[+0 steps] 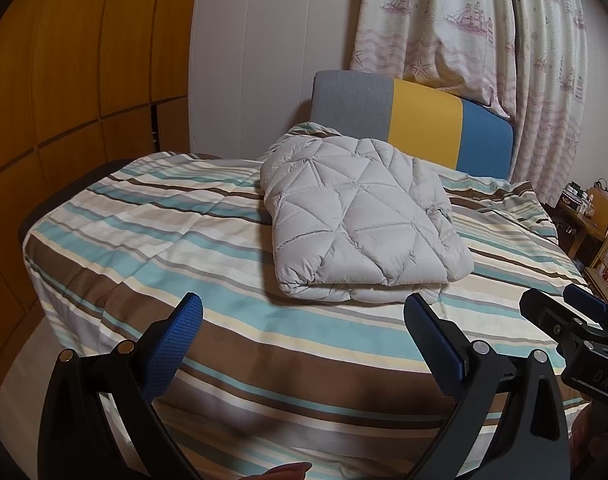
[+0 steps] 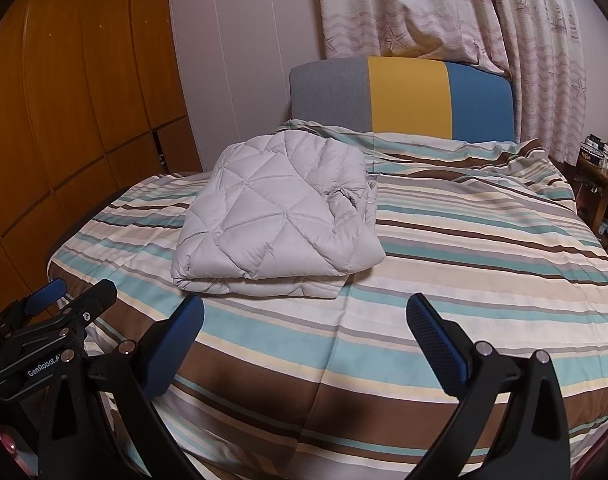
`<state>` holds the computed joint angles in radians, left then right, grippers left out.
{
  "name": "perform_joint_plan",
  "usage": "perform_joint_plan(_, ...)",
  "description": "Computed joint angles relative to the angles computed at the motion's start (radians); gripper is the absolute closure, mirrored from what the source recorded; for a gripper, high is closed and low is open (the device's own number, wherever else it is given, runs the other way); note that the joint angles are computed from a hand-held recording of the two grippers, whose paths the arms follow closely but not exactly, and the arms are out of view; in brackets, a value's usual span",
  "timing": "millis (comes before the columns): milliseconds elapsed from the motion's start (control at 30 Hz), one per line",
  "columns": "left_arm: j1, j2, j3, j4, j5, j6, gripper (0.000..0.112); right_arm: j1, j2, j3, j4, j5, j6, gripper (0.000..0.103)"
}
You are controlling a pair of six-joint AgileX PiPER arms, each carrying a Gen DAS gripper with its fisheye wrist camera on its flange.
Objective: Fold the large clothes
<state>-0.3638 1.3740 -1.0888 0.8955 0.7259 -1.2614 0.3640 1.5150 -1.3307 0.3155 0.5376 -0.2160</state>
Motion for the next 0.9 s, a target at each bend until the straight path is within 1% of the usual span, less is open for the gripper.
perform_joint_plan(100,-0.004,0.001,-0.002,0.001,0.004,-0.002,0.012,0.001,0.001,0.001,0.002,-0.001,-0.002,0.002)
perform_joint_plan(200,0.005,0.002,0.003,-0.009,-0.013,0.011,0.012,0.007,0.004,-0.003,-0.016,-0.001,0.020,0.002)
perform_joint_plan(367,0.005,0.005,0.006,-0.004,-0.009,0.009,0.012,0.011,0.009,-0.006,-0.018,0.002,0.026,0.002)
perform_joint_plan(567,0.004,0.012,-0.002,-0.014,0.009,0.019,0.012,0.014,0.012,-0.006,-0.029,0.000,0.039,0.002)
perform_joint_plan(633,-0.009,0.017,-0.002,-0.002,0.024,-0.001,0.012,0.014,0.017,-0.008,-0.026,0.002,0.037,0.002)
perform_joint_plan(900,0.000,0.044,-0.024,-0.034,0.029,0.046,0.012,0.014,0.041,-0.020,-0.026,0.011,0.048,0.002)
